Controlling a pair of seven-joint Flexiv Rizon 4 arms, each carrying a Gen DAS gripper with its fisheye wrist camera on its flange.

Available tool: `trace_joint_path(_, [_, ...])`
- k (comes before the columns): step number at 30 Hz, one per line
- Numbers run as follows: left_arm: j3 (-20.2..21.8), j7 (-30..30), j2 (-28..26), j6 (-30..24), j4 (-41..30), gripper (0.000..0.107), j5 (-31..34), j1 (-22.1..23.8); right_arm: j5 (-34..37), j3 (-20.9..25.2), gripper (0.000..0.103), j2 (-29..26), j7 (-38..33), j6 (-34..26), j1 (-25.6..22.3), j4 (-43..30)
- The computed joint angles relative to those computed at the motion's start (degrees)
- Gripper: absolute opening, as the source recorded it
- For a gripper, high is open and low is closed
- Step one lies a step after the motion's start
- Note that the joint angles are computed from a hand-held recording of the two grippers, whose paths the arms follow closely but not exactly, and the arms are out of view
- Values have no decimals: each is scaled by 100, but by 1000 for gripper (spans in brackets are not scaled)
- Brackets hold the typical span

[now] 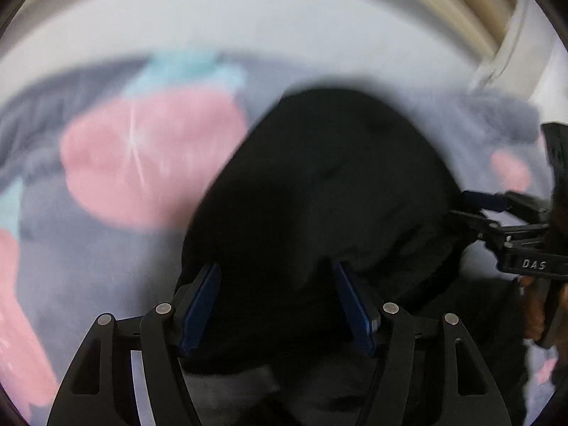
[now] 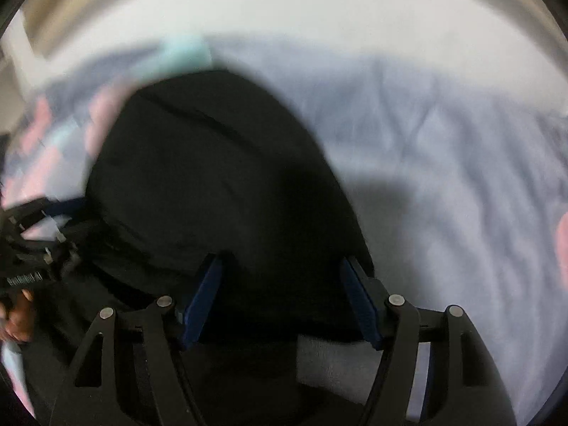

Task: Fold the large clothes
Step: 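Lift the hood with both grippers and fold it toward the jacket hem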

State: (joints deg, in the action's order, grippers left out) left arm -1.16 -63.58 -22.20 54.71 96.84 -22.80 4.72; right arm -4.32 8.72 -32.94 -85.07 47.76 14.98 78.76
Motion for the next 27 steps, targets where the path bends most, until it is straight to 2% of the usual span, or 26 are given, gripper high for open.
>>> trace_joint_path(1, [57,-74,-85,-11,4,68,109,-30,94,56,70,-27,-106,112,-73,133])
trace_joint_path(3, [-52,-18,-155,275,206,69,-129,45,289,129,70,-39,-158,463,-171,310])
trace_joint_path(7, [-18,-44,-183,790,355,71,13,-72,294,102,71,-37,-142,636,-162,401])
trace_joint_path(10, [-66,-71,-119,727,379,71,-40,-28,283,131,72,46,-133,483,-188,409])
trace_joint_path(13, [-124,72,289,521,574,70,-269,72,735,391,72,258,-382,180,-458,271])
trace_joint_path(16, [-291,819,1031,793,1270,70,-1270,204,1382,617,76,468,-847,303,-745,144])
trace_joint_path(19, [-42,1043,1758,930,1926,71,-1664,-25,1658,591,90,394,-1051,341,-761,-261])
trace_joint_path(21, [187,708,2059,928,2250,71,-1310,-190,1556,484,91,146,-1051,87,-650,-688])
trace_joint_path(25, [330,392,2143,881,2658,71,-1297,-376,1435,377,90,-433,-894,-477,-441,-1530])
trace_joint_path(27, [324,428,2085,1002,2879,71,-1612,-451,1407,349,90,-643,-799,-719,-382,-1861])
